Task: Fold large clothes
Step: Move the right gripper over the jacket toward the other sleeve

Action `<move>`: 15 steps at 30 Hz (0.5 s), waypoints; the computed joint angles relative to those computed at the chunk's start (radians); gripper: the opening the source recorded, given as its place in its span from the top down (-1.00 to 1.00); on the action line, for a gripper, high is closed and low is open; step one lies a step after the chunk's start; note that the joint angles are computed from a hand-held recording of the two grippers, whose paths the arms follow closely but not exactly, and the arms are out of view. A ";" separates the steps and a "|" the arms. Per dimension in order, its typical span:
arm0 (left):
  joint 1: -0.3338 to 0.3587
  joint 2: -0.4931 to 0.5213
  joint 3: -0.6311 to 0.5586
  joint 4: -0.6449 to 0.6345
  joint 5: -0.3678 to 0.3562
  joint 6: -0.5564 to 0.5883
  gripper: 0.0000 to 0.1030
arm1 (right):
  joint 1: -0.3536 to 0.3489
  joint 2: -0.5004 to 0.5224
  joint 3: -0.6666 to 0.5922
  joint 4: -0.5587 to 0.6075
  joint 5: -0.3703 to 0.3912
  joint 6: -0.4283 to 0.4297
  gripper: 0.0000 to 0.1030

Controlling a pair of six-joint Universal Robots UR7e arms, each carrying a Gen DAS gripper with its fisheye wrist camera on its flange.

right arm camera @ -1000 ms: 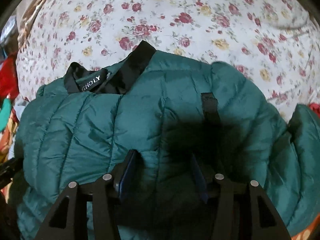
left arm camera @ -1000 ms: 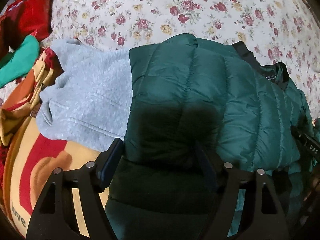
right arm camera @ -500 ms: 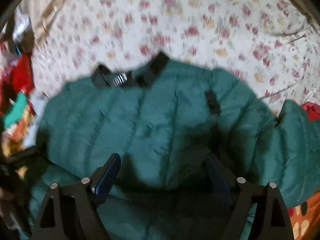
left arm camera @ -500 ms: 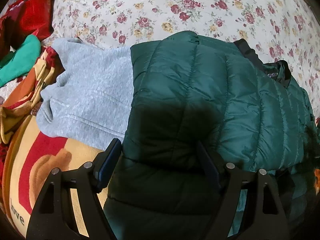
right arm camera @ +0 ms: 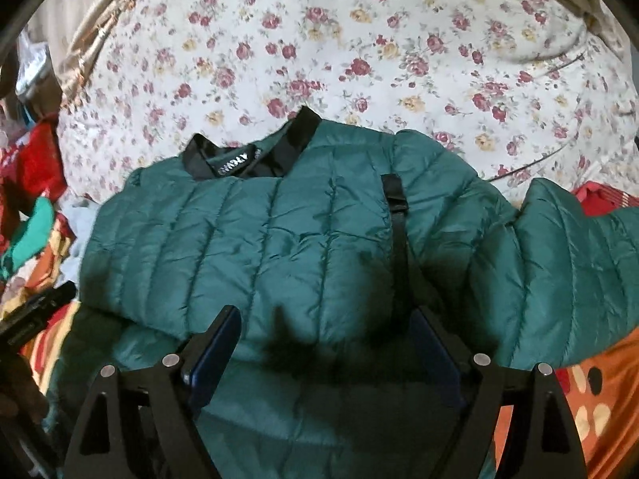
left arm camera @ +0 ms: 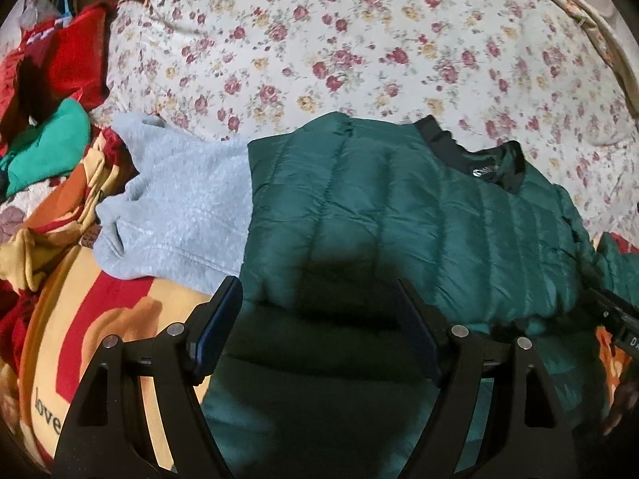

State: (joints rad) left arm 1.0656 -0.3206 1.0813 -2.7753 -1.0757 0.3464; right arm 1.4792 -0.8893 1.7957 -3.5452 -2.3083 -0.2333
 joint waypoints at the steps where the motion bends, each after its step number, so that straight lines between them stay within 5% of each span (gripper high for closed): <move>1: -0.006 -0.013 0.025 -0.017 0.000 0.004 -0.51 | 0.006 -0.003 0.009 -0.008 -0.006 -0.002 -0.64; 15: -0.074 -0.090 0.213 -0.087 -0.051 -0.030 -0.51 | 0.043 -0.047 0.099 -0.088 -0.086 -0.023 -0.70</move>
State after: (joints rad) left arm 0.9912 -0.4108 1.2946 -2.8621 -1.1267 0.3160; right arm 1.5221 -0.9368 1.8952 -3.6329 -2.3944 -0.2564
